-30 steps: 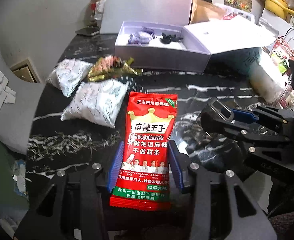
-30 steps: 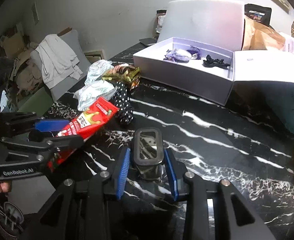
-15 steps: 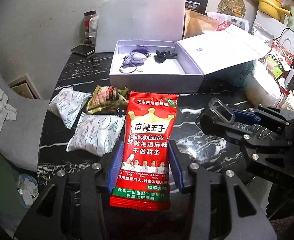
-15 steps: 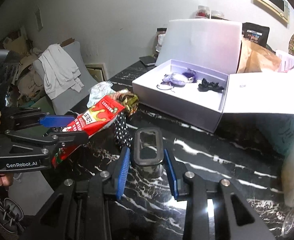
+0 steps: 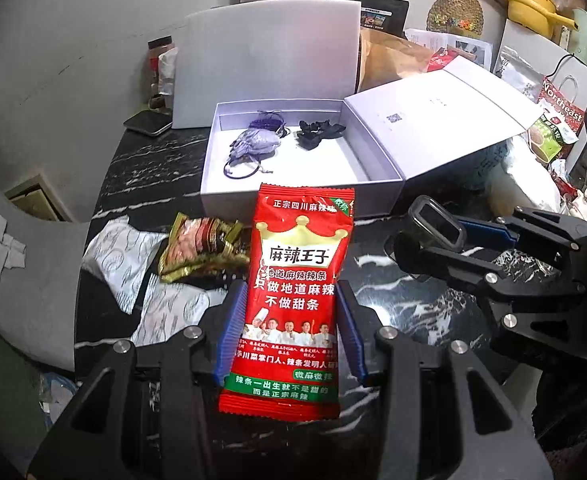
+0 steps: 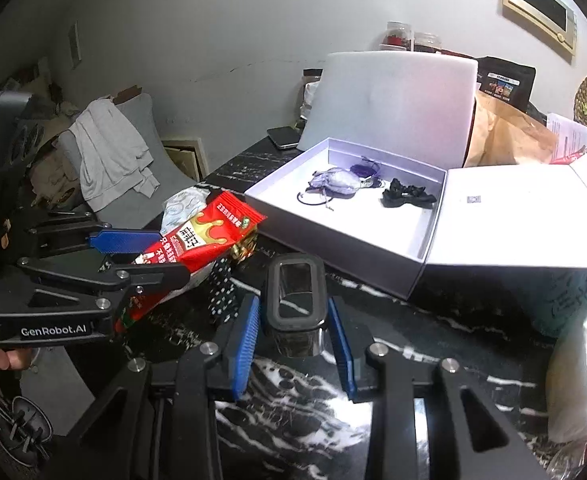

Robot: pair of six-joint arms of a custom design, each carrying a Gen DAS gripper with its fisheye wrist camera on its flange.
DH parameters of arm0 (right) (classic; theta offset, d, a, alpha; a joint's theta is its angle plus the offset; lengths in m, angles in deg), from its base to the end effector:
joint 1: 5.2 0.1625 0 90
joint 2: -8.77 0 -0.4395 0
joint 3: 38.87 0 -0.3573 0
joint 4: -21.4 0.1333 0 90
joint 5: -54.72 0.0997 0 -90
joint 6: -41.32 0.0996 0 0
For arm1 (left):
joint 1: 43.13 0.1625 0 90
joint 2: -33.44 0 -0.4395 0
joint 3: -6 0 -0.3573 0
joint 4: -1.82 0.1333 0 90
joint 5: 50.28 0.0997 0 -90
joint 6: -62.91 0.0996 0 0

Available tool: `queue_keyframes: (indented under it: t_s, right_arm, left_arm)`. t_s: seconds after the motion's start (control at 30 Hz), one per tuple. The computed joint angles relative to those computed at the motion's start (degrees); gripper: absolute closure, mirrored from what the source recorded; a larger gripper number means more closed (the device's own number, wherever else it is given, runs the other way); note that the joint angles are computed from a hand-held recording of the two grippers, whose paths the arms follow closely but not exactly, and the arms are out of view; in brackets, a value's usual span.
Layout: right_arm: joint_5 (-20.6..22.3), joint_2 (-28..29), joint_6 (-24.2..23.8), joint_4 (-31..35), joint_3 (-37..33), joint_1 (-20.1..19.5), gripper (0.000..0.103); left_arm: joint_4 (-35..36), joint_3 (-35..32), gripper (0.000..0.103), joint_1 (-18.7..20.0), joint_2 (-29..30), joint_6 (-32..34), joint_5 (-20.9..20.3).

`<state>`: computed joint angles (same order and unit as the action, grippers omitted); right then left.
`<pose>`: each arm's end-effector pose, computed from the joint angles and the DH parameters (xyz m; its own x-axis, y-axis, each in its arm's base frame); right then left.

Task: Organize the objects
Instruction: 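Carry the red packet over the white box with the left tool while the right tool carries the cup there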

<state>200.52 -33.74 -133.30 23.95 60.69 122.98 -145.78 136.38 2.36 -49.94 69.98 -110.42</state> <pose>0.3248 -0.3306 0.0609 -0.7474 0.0452 0.6628 -0.4651 0.6767 -0.5707 -0.1558 -0.4193 0.2712 -0.5927 0.6248 -0.5083 0.7679 0.6288 -0.1223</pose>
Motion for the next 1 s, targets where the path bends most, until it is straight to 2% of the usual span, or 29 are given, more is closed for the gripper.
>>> queue_keyframes:
  t_s: [0.5, 1.0]
  right_arm:
    - [-2.55, -2.9, -6.82, -1.57, -1.78, -6.09, 0.068]
    - [-5.82, -3.86, -13.93, -1.6, -6.75, -11.76, 0.068]
  left_arm:
    - [-2.68, -9.4, 0.061, 4.44, 11.35, 4.59, -1.53]
    - [-3.58, -22.21, 0.061, 8.15, 22.89, 10.51, -2.29]
